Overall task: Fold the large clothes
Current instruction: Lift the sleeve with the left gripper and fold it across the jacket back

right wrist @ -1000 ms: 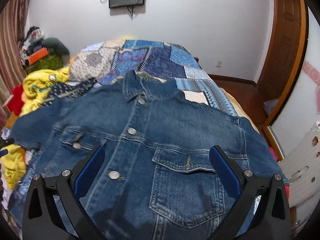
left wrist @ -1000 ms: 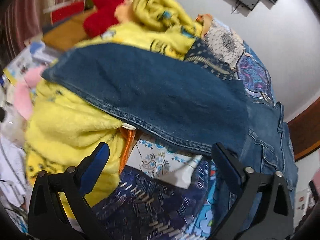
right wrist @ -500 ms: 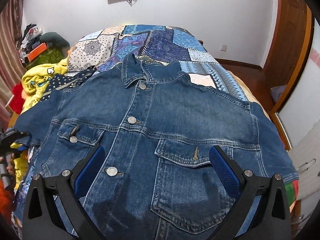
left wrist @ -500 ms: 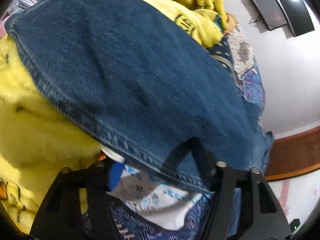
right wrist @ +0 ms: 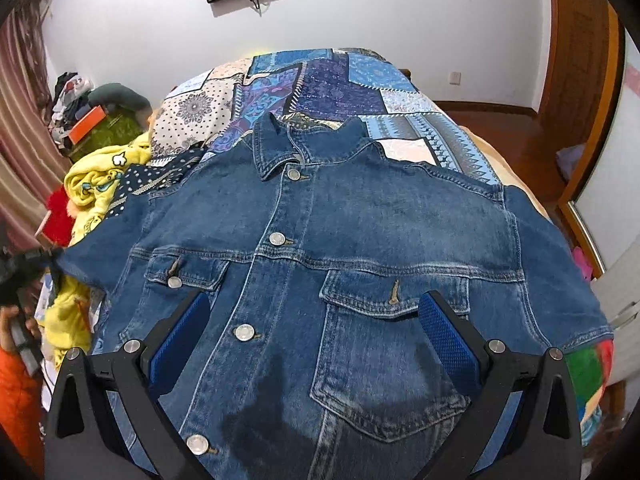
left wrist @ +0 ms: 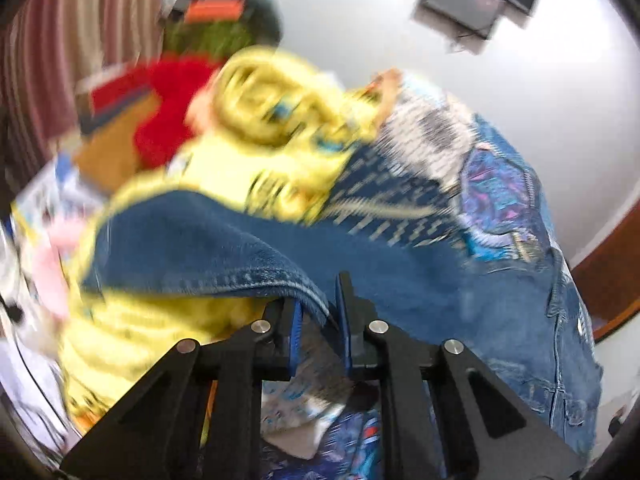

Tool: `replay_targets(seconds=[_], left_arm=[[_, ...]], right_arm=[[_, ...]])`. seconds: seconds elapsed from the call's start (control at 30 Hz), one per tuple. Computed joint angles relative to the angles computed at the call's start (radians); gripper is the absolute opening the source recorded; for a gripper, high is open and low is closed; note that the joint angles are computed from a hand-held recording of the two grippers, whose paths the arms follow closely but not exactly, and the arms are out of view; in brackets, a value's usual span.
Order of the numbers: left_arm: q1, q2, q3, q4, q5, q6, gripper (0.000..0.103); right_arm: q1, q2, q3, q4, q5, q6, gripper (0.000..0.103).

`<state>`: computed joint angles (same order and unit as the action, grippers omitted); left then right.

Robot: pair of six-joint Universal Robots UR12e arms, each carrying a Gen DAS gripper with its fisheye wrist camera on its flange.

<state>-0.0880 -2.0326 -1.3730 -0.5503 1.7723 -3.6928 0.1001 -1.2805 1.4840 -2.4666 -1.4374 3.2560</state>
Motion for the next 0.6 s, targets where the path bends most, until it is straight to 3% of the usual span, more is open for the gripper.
replay_targets(seconds=[0.17,0.23,0.33,0.43,0.6], left_arm=[[-0.059,-0.037,0.099,0.042,0.005,0.179,0.009],[-0.092,-0.061,0.141,0.069,-0.021,0.281,0.008],[-0.134,-0.095,0.194,0.037,-0.101,0.380,0.008],[-0.160,-0.124,0.239,-0.062,-0.176,0.392,0.008],[-0.162,-0.121,0.227,-0.165,-0.268,0.306,0.009]], right_arm=[[-0.015,-0.017,0.015,0.002,0.029,-0.005,0.103],[-0.021,-0.026,0.025,-0.006,0.035,-0.009,0.103],[-0.030,-0.041,0.040,-0.020,0.037,-0.019,0.103],[-0.039,-0.058,0.057,-0.040,0.043,-0.027,0.103],[-0.051,-0.078,0.079,-0.063,0.039,-0.051,0.103]])
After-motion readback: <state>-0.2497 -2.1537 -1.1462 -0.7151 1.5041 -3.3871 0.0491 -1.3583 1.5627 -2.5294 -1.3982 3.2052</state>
